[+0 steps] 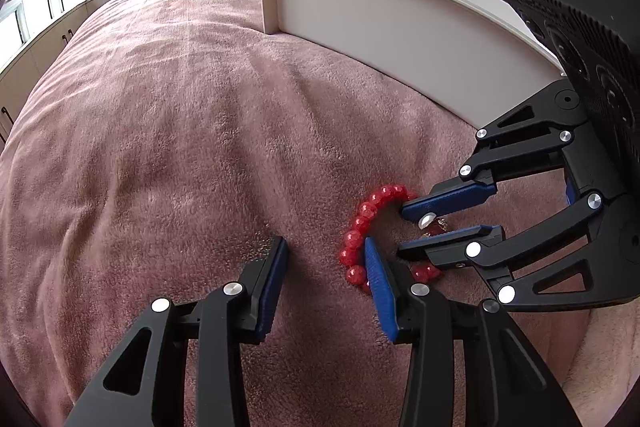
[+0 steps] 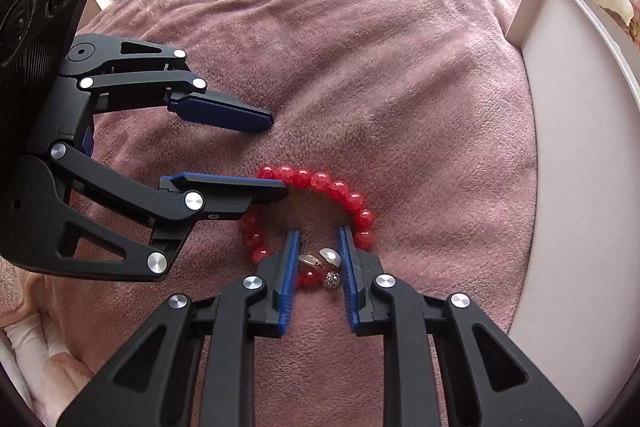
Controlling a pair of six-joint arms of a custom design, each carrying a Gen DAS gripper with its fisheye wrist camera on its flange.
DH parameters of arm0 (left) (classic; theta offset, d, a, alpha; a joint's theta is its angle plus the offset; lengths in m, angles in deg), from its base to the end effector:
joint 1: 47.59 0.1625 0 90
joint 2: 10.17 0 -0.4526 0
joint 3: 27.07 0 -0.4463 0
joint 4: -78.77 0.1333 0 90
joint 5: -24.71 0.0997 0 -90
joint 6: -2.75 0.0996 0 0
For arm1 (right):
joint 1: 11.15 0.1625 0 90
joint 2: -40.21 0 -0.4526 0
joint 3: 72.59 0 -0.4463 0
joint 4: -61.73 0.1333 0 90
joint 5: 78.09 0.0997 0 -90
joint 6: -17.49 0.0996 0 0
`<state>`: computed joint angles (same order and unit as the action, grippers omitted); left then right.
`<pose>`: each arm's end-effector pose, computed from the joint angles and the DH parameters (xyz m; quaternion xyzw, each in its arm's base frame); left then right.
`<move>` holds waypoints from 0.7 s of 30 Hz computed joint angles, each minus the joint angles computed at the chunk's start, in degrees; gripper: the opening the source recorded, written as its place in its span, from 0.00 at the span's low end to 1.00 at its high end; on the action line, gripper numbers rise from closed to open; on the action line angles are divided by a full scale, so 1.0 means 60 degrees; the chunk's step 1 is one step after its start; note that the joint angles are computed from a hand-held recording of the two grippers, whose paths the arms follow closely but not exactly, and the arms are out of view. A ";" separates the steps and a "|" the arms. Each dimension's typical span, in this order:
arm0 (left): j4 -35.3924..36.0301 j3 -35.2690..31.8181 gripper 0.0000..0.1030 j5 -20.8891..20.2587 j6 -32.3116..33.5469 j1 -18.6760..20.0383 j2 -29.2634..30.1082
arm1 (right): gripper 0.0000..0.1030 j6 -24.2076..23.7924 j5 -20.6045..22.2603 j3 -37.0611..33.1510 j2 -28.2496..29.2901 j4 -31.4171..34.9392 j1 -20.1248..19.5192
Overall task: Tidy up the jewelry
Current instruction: 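Grasp the red bead bracelet with the left tool while the right tool grasps the silver charms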
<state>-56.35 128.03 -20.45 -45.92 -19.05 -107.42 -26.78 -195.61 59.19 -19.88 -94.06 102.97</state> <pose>-0.1330 -0.3040 0.1428 0.1443 0.9083 -0.2521 0.3011 0.2660 -0.3805 0.0330 0.5553 -0.7954 -0.0908 0.2251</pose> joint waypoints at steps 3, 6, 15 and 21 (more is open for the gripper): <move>-0.0058 0.0023 0.33 -0.0067 -0.0031 0.0018 -0.0087 | 0.20 0.0075 0.0122 0.0095 -0.0141 -0.0084 -0.0053; 0.0070 0.0018 0.27 -0.0105 -0.0075 -0.0060 -0.0108 | 0.20 0.0087 0.0292 0.0200 -0.0282 -0.0145 -0.0136; 0.0228 -0.0101 0.17 -0.0224 -0.0221 -0.0104 -0.0002 | 0.20 0.0120 0.0550 0.0410 -0.1043 0.0286 -0.0220; 0.0851 -0.0243 0.14 -0.0191 -0.0543 -0.0227 -0.0233 | 0.20 0.0101 0.0683 0.0646 -0.1618 0.0413 -0.0273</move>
<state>-51.24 126.57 -21.60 -49.17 -20.41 -108.82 -26.18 -191.51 63.07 -29.59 -91.58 101.33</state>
